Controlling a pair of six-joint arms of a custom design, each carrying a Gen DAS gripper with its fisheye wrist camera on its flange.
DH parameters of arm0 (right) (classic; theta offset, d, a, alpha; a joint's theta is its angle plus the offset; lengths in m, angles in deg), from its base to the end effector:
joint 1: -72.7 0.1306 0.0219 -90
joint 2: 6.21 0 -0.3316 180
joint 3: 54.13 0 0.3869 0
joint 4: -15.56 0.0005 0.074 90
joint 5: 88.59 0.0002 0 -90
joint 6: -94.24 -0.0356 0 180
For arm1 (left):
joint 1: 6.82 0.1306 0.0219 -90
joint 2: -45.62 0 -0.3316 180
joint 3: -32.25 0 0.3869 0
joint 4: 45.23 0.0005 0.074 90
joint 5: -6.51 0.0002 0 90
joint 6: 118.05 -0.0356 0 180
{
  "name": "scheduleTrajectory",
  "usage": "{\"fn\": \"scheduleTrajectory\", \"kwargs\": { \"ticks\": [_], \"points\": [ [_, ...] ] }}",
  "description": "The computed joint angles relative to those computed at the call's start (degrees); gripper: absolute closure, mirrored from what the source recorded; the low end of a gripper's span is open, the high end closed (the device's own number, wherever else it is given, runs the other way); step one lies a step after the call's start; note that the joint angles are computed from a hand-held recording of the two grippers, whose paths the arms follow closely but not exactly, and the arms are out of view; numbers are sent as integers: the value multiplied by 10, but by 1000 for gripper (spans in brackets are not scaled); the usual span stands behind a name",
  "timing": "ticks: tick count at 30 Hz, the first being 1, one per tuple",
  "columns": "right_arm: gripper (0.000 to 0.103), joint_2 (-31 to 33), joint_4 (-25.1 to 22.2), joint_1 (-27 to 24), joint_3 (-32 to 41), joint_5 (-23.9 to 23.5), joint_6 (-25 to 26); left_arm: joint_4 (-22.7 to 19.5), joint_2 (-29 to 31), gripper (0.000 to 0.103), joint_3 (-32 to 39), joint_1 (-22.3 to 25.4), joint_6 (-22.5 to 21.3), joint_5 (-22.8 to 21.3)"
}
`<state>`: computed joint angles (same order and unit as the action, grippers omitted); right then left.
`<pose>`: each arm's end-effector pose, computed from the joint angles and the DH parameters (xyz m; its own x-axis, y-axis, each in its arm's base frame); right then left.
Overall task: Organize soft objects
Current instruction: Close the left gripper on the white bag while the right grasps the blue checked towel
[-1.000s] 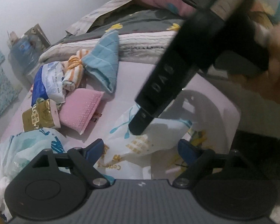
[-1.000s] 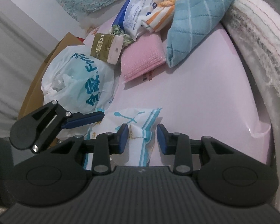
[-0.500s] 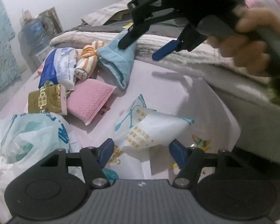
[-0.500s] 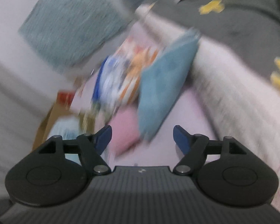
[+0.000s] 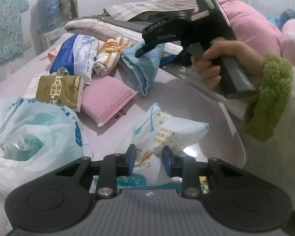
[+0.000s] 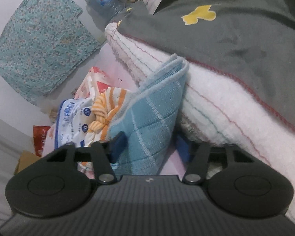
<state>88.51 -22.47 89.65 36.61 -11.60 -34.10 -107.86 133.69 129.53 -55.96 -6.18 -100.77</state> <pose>0.4912 0.1576 0.3613 -0.7776 0.3949 -0.4893 0.0488 0.8138 0.5791 0.3065 -0.3389 0.4371 -0.7134 0.2811 -0.6419 0.3670 0.9302 -0.0006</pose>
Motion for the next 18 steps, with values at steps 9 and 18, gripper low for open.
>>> {"fn": "scheduleTrajectory", "kwargs": {
  "ticks": [9, 18],
  "points": [
    [89, -83, 41, -23, -79, -77, -9, 0, -11, 39, -11, -15, -25, -21],
    [89, -285, 33, -54, -222, -122, -4, -10, 11, 24, 10, -28, -87, -46]
  ]
}}
